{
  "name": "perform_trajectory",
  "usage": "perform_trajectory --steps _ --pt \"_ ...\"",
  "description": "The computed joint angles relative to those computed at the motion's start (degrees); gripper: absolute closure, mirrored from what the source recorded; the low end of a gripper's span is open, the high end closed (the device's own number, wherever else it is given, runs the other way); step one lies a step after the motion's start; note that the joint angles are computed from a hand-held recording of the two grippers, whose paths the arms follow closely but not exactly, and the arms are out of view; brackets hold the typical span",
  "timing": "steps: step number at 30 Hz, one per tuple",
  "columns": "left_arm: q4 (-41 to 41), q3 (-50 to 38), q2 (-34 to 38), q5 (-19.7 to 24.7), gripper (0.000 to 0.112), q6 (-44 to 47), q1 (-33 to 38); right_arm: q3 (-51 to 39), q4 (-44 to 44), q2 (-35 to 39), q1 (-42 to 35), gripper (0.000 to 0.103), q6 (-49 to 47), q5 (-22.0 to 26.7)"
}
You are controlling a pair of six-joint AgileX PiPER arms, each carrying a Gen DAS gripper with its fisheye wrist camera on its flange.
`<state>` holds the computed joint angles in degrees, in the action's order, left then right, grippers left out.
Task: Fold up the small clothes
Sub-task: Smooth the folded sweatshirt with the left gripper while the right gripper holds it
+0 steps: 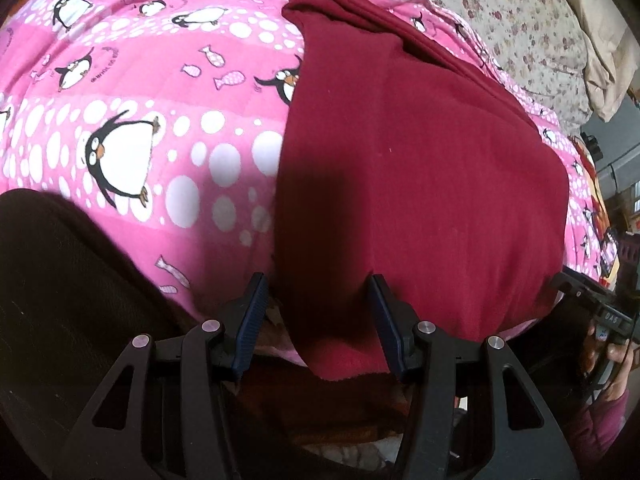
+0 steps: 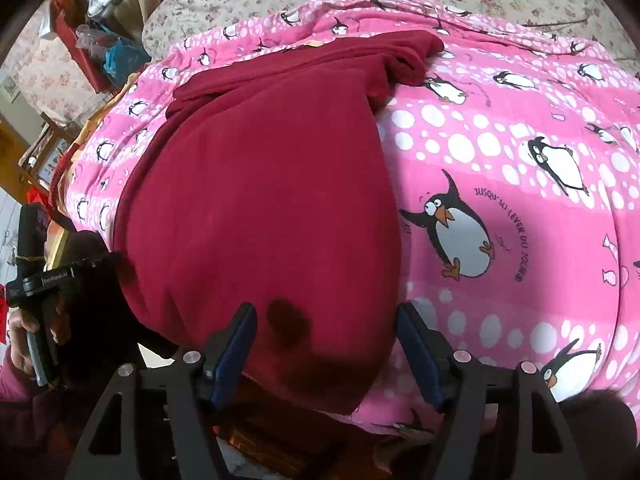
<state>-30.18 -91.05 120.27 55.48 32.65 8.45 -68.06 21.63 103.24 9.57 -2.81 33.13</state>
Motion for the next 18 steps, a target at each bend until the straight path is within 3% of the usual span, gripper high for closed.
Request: perform_trajectory --steps 7,10,18 --pt "-0.29 0.44 1.98 2.10 0.060 -0.59 0.13 0.10 0.09 0.37 0.44 0.028 -0.51 0.88" --pt "0.08 0.06 2.79 2.50 0.050 -1.03 -0.43 0.24 1.47 0.59 0.28 0.028 -2.29 1.00" --pt "-0.50 -0.21 4.43 3.38 0.046 -2.08 -1.18 0.53 9.23 1.38 -1.36 0.026 -9.97 0.21"
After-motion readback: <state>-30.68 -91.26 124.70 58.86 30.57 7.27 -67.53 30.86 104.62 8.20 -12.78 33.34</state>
